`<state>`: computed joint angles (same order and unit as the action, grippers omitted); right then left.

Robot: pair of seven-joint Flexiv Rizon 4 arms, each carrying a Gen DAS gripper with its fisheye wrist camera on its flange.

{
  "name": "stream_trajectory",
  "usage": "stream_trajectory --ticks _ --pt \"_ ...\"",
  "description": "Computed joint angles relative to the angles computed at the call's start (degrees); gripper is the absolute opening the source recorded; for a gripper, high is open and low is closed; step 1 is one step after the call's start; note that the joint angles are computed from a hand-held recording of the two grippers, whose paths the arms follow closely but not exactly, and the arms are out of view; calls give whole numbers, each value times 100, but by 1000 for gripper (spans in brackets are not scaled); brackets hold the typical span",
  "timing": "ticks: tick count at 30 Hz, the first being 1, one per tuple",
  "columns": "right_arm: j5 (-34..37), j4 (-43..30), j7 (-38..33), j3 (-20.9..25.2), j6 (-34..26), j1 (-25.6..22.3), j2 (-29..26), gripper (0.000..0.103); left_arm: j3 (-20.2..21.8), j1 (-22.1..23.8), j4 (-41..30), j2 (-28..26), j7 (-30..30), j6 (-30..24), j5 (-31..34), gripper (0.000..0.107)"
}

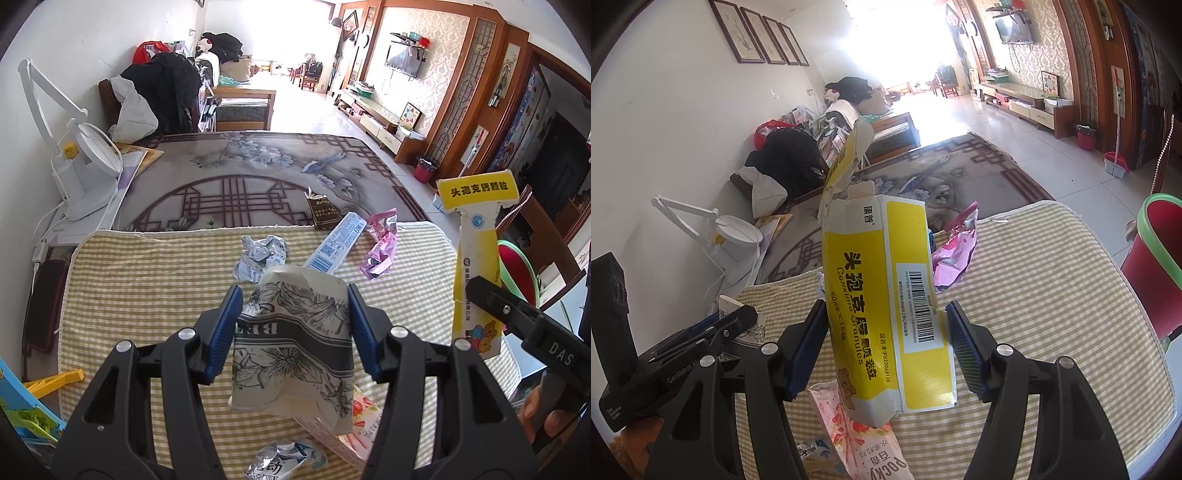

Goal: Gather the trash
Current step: 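Lift the yellow box with the right tool while the left tool lifts the paper cup, then carry the yellow box over the red bin and open the right tool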

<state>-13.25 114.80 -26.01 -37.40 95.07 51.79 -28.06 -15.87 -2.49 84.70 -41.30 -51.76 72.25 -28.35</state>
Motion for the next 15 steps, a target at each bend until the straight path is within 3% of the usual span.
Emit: stream_trajectory --ticks 6,15 --pt "111 121 -79 -22 128 7 46 63 54 -81 27 21 -74 46 73 54" --pt "439 301 -466 308 337 -343 191 63 297 -412 22 42 -448 72 361 54"
